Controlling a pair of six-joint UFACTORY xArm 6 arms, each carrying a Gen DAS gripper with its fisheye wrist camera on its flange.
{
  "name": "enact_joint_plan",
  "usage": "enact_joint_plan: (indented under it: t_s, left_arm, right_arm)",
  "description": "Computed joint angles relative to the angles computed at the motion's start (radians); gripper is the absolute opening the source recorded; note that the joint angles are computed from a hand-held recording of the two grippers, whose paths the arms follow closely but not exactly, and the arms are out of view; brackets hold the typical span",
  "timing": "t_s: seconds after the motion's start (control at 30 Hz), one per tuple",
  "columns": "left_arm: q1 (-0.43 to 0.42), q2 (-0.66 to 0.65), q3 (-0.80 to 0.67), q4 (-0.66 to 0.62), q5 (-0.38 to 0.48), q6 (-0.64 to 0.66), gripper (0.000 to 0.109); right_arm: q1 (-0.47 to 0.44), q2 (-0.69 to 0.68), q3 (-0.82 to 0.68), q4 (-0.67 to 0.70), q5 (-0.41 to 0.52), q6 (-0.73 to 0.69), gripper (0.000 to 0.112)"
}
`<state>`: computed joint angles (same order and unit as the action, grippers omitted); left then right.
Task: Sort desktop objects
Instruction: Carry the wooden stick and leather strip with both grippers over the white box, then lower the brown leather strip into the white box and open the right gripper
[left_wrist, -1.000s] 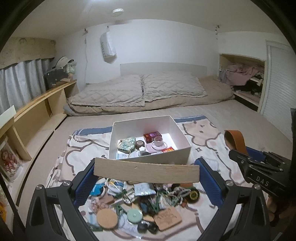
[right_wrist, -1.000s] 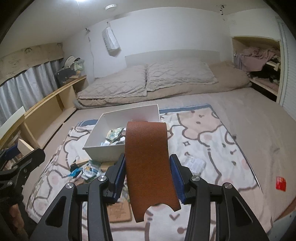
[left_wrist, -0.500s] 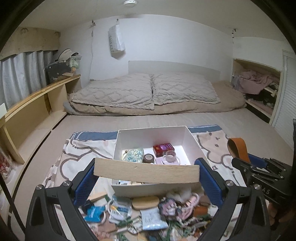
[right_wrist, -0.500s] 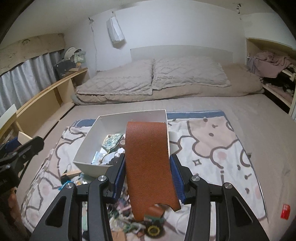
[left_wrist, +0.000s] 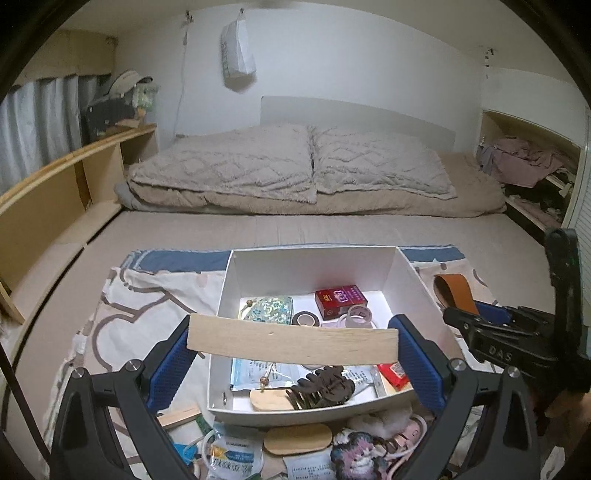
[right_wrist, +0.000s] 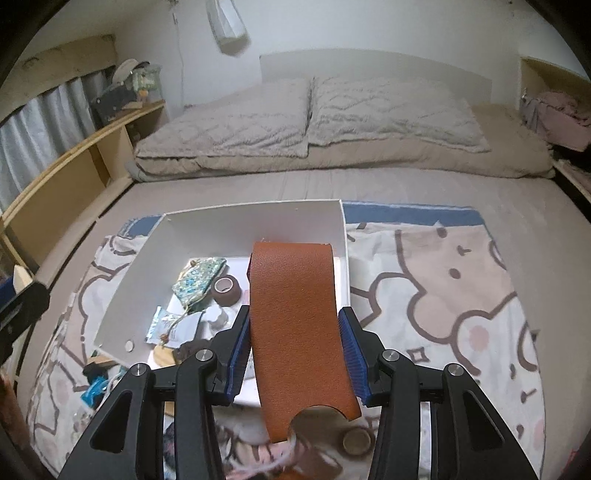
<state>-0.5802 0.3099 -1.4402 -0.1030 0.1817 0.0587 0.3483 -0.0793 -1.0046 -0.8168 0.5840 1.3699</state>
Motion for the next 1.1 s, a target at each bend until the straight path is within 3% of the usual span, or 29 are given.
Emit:
enact_joint_plan:
  t_s: [0.1,0.2,0.53,0.7,1.1]
  left_arm:
    - [-0.001,0.050,-0.049,-0.047,0.024,0.022,0.101]
    - [0.002,0.087,-0.085,0.000,0.040,-0.016,0.101]
    - [0.013,0.148,-0.125,0.075,0.061,-0.083,0.101]
    - [0.014,0.169,-0.142,0.091,0.066,-0.105,0.101]
    - [0.010,0.201,-0.171,0.087,0.079,-0.112,0.101]
  right_arm:
    - [-0.027,0.067,-0.049,0.072,-0.025,-0.084,0.047]
    - [-0.047,0.137,-0.110,0.145,-0.024,-0.173,0.047]
    - [-0.064,0.368,-0.379,0.264,0.159,-0.423,0.047]
    - [-0.094,0.413,-0.430,0.356,0.165,-0.460,0.047]
    - [-0.112,0.451,-0.473,0.362,0.189,-0.474,0.050]
